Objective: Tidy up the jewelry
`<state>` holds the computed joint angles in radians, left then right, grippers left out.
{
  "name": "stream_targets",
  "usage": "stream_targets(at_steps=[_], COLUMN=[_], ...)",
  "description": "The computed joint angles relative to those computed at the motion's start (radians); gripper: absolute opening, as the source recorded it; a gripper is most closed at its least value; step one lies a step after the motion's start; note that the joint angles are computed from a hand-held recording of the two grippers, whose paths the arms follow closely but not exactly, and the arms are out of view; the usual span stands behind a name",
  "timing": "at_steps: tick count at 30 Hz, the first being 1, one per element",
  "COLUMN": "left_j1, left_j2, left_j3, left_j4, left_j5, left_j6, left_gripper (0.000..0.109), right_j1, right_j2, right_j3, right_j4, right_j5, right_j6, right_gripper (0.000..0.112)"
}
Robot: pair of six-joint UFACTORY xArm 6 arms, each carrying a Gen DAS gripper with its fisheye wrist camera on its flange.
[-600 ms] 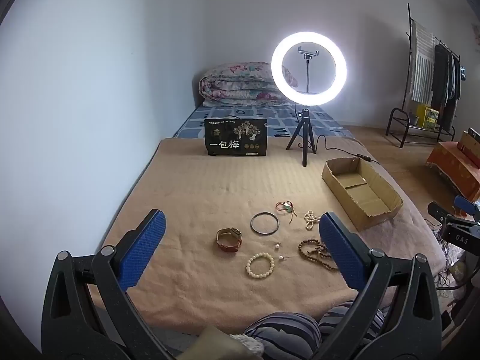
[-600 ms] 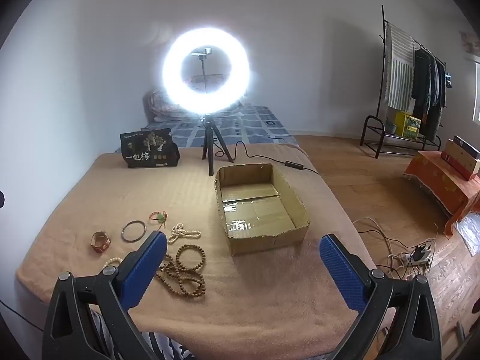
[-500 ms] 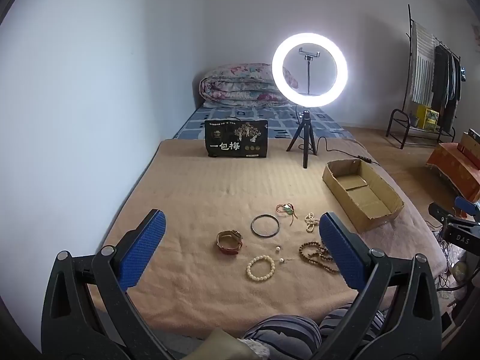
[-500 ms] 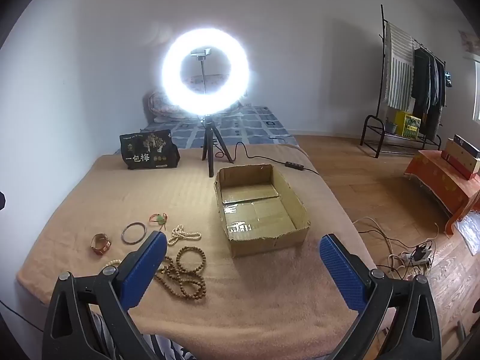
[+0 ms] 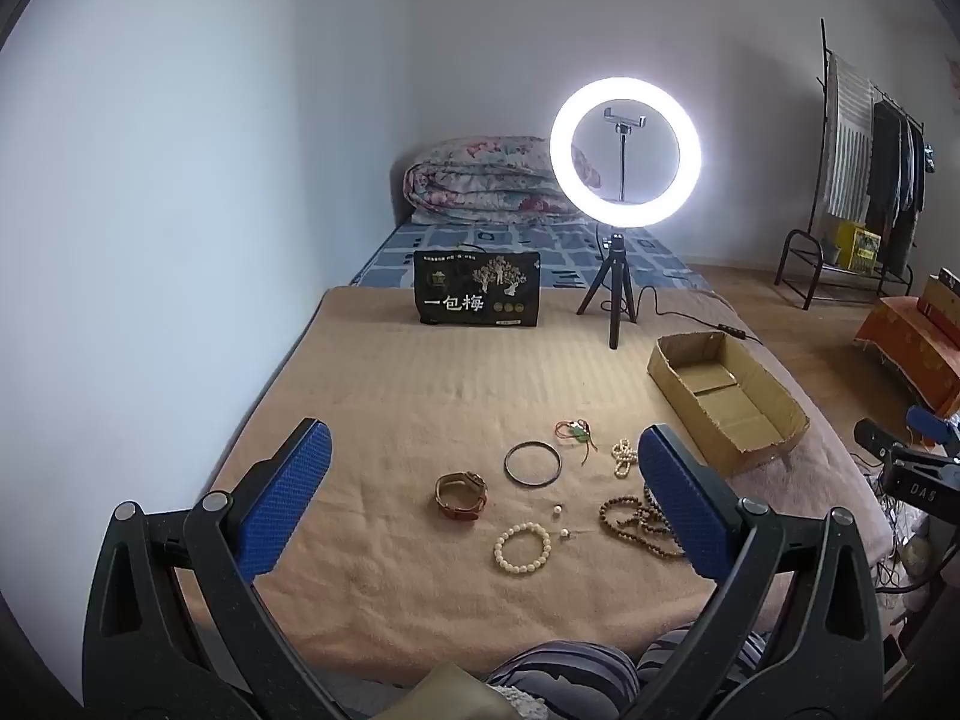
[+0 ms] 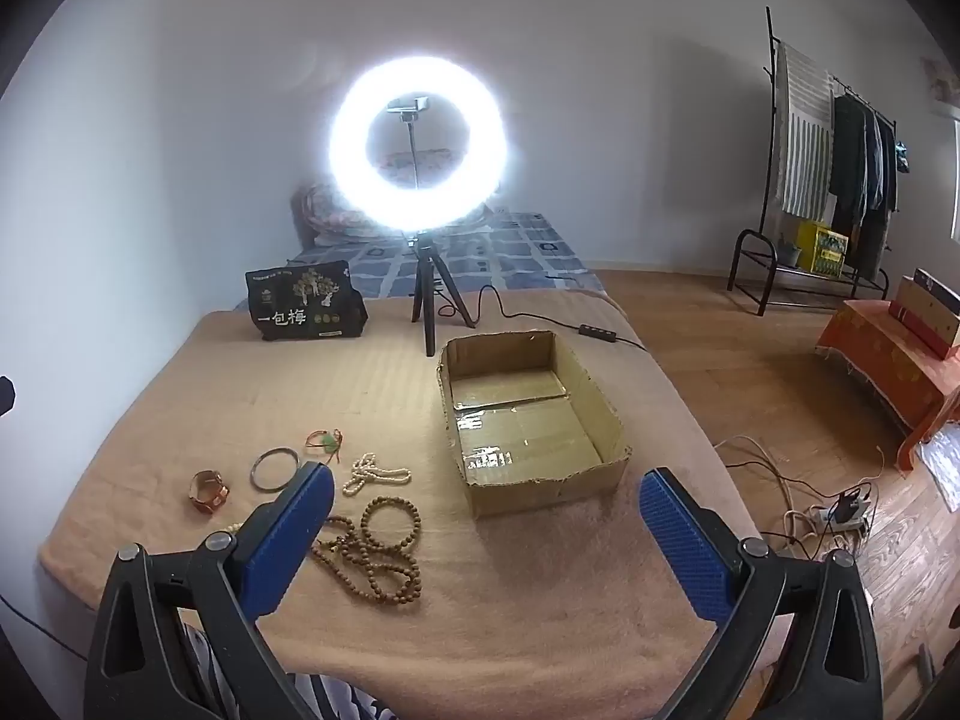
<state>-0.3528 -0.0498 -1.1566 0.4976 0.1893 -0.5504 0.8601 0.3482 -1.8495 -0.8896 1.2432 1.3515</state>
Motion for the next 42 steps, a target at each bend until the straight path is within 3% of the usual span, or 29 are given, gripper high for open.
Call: stream_targets(at_steps=[15, 39, 42], left_j1=[-0.01, -0.007, -0.016], left_j2=[-0.012, -0.008, -0.012], left_j3=[-0.007, -0.034, -0.023], left_j4=[-0.004, -0.072, -0.004], left_j5=[0.002, 0.002, 0.007], left_j6=[0.014, 0.083, 0.012], left_gripper=[0.103, 0.103, 0.103], right_j1=[0.01, 0.009, 0.009], right_j2=[0.002, -0.007, -0.009], right_j3=[-0.012, -0.001, 0.001], right_j4=[-0.015, -0.003, -0.004], right_j5=[0.035, 0.009, 0.009], right_j6=[0.005, 0.005, 0.006], right_gripper=[0.103, 0.103, 0.103])
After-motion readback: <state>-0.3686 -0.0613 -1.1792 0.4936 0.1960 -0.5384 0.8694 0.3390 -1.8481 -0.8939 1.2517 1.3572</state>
